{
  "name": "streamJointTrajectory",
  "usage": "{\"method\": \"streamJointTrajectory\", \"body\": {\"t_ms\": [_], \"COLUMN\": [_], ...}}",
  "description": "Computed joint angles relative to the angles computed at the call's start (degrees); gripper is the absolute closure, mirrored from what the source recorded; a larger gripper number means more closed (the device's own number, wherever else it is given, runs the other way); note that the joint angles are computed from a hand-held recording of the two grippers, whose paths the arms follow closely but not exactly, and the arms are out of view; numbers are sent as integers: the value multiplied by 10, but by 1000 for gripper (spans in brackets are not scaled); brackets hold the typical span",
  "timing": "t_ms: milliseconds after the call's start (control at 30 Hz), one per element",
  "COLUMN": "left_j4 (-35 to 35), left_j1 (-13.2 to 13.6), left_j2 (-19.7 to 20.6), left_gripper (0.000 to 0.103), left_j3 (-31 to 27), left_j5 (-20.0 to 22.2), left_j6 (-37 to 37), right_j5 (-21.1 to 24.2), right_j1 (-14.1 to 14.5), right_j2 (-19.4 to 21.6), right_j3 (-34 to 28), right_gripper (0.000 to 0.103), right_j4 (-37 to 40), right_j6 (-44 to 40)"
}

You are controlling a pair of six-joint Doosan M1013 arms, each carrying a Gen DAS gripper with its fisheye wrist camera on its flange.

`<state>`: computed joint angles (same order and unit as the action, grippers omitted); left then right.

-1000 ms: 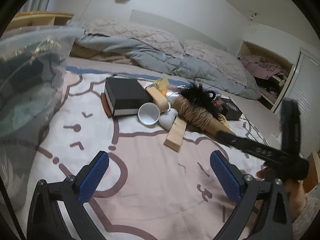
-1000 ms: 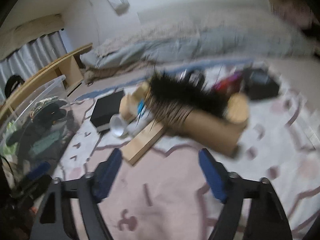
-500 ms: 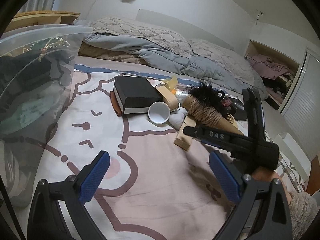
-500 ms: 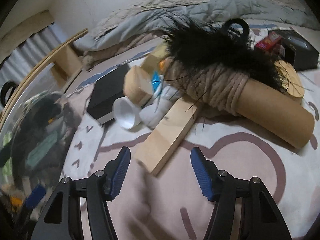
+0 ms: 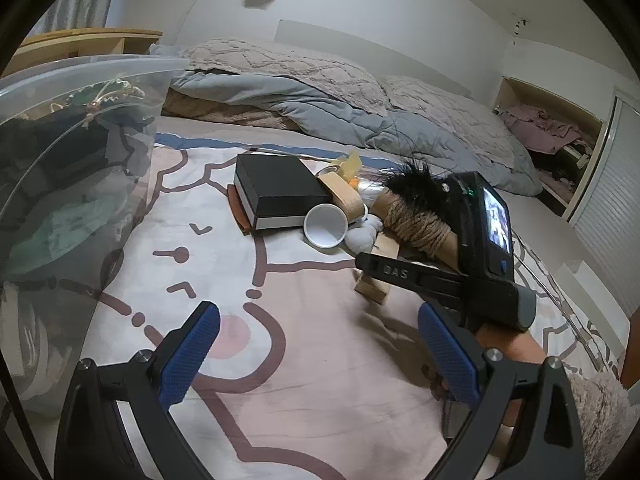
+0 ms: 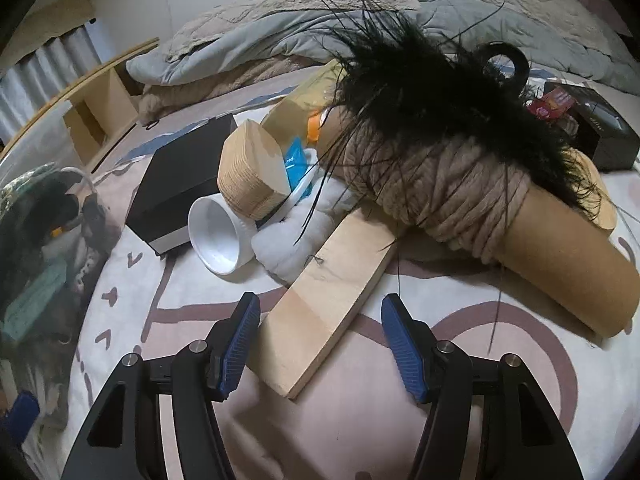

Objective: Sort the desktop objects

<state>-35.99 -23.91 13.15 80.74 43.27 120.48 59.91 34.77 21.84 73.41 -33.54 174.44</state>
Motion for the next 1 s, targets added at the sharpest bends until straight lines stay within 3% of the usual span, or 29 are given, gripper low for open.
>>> {"method": "streamJointTrajectory", "body": {"t_ms": [333,800,1000], "left_j4": [1,3,-5], "left_j1": [4,22,27], "left_j2": [-3,-1,0], "left_gripper": [4,8,8], "left_j3": [0,-9,-11], "left_j5": [3,45,70], "left_j6": [-8,-34,-28], "right_j5": [-42,-40,-93], "right_j1": [8,60,57], "right_j2": [-25,-13,-36], "right_j3": [28,-13,16], "right_gripper": [59,60,60], "right_j4": [25,127,187], "right_j6": [-22,-238,-227]}}
